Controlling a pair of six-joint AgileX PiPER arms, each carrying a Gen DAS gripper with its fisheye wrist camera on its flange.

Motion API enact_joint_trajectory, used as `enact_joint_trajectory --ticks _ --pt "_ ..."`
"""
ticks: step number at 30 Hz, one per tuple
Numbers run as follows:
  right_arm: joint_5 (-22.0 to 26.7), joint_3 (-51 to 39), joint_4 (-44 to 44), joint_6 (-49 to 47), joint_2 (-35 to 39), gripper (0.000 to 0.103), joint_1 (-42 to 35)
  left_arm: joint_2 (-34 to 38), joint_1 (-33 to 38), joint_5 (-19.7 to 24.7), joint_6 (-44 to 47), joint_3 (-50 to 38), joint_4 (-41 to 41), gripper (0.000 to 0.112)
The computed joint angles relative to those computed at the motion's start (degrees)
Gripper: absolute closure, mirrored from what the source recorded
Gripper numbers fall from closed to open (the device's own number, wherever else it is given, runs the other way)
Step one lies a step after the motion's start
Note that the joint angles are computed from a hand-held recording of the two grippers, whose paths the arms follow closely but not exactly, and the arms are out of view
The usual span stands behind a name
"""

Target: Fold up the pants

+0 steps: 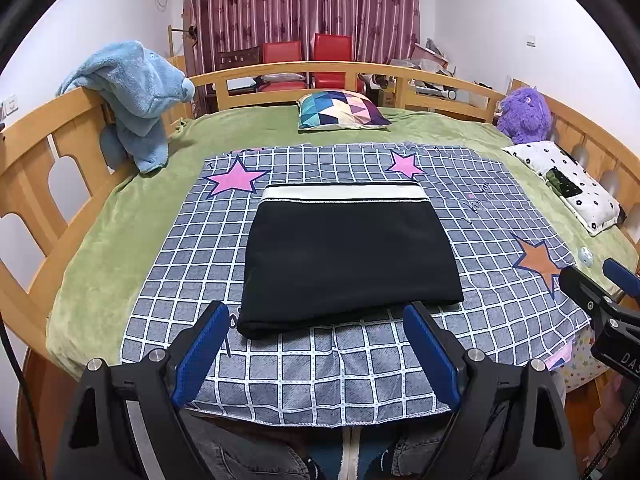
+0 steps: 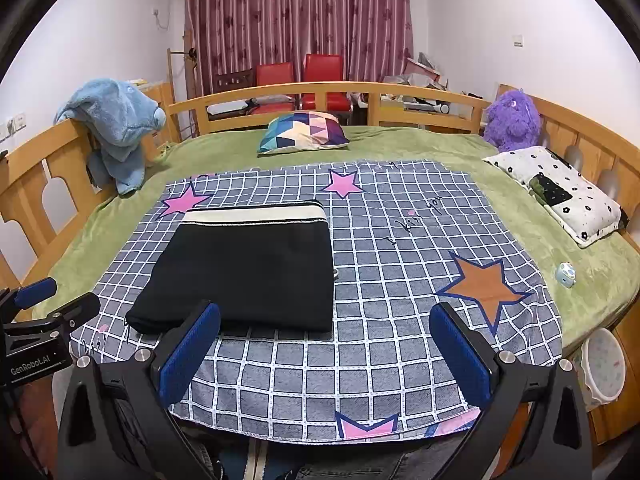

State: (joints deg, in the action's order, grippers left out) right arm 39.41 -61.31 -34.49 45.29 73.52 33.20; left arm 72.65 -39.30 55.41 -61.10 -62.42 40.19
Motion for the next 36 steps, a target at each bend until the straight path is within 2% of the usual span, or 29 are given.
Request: enact_joint_trajectory --ticks 19,36 --pt "2.2 -1.3 -2.7 4.2 0.0 0.001 2.9 -0.3 1.0 -1.2 0.4 0.5 -0.3 0.024" --pt "0.3 -1.0 -1.3 3.7 1.3 0.001 2.0 -0.3 2.9 -2.3 1.9 0.9 -2.2 0.024"
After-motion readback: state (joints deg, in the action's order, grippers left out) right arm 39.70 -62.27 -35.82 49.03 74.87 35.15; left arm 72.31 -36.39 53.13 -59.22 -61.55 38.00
